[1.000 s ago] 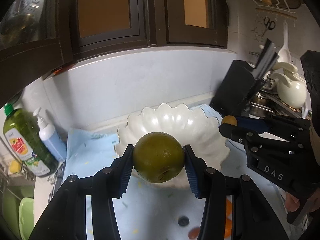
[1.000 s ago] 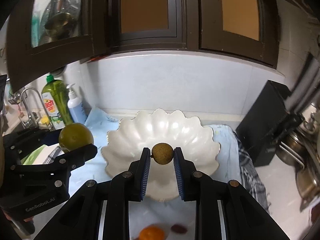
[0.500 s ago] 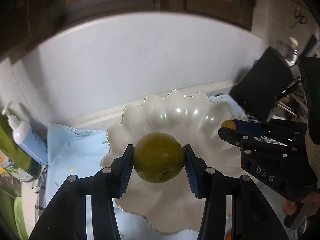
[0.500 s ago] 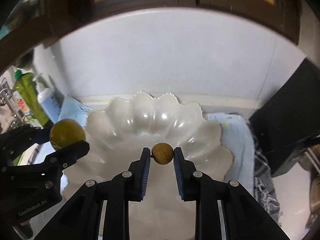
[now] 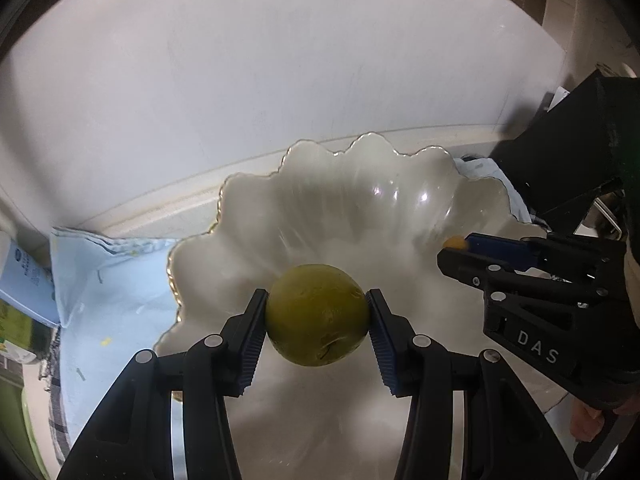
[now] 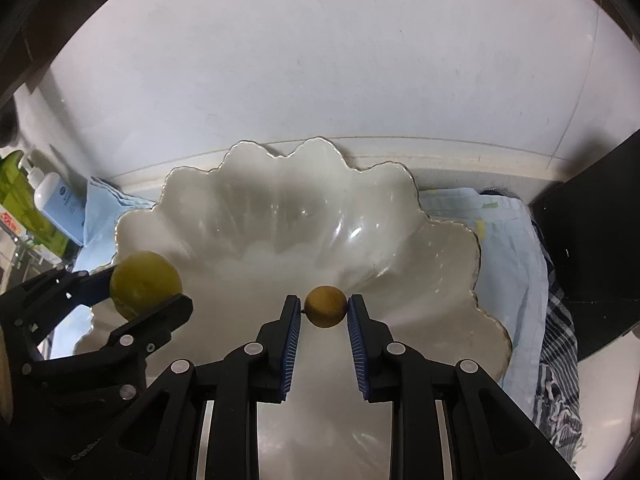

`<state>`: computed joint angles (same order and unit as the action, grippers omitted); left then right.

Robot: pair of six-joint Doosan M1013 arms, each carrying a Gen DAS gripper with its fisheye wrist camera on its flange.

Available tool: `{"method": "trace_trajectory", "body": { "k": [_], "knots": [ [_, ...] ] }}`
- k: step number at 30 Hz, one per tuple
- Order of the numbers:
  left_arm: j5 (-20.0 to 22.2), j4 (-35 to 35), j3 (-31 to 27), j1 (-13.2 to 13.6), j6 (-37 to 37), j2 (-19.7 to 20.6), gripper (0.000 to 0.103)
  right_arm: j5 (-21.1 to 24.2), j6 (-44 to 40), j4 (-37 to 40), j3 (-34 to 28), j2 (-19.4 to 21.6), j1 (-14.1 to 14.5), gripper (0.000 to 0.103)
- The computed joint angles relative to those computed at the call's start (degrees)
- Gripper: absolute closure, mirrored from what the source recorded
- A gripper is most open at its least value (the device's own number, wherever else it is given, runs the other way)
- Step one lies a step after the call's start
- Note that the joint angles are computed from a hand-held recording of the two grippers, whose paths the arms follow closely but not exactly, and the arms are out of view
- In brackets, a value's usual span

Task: Organize fruits
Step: 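Carry the tan fruit in the right tool while the left tool carries the apple over the bowl, then open the right tool dropping the tan fruit while the left tool releases the apple into the bowl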

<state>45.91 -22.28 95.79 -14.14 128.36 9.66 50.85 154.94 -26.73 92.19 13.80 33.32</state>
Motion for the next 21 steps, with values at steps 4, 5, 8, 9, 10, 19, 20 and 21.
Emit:
{"method": "trace_trajectory", "body": {
  "k": [4, 5, 8, 9, 10, 19, 20, 21],
  "knots": [
    [-1.8, 0.6, 0.3, -0.1, -1.4, -0.4, 0.036, 0.6, 0.2, 0.7, -0.3, 0.1, -0.1, 0.058],
    [-2.7, 0.8, 0.5, -0.1, -1.3, -0.7, 0.035, 1.0, 0.6, 0.0, -0.4, 0.1, -0.1, 0.058],
    [-4.0, 1.6, 0.7, -0.1, -1.6, -1.4, 0.029, 1.8, 1.6, -1.8, -0.5, -0.1, 0.4, 0.058],
    [-4.2, 1.8, 0.7, 0.0, -1.9, -1.7, 0.028, 1.9, 2.1, -2.2, -0.4, -0.3, 0.6, 0.058],
    [-4.4, 1.9, 0.7, 0.1, -2.1, -1.9, 0.027, 2.3, 2.9, -3.2, -0.4, -0.5, 0.9, 0.058],
    [-9.9, -1.9, 4.4, 1.5, 1.9, -6.9, 0.011, 6.3, 9.4, -12.8, 0.9, -3.6, 5.1, 0.042],
    [-10.1, -2.7, 4.7, 1.8, 2.9, -7.5, 0.011, 6.4, 10.0, -13.5, 0.9, -3.8, 5.4, 0.041],
    [-10.7, -3.8, 5.4, 2.1, 4.3, -8.4, 0.010, 6.8, 10.9, -14.6, 0.9, -4.1, 6.0, 0.039]
  ]
}}
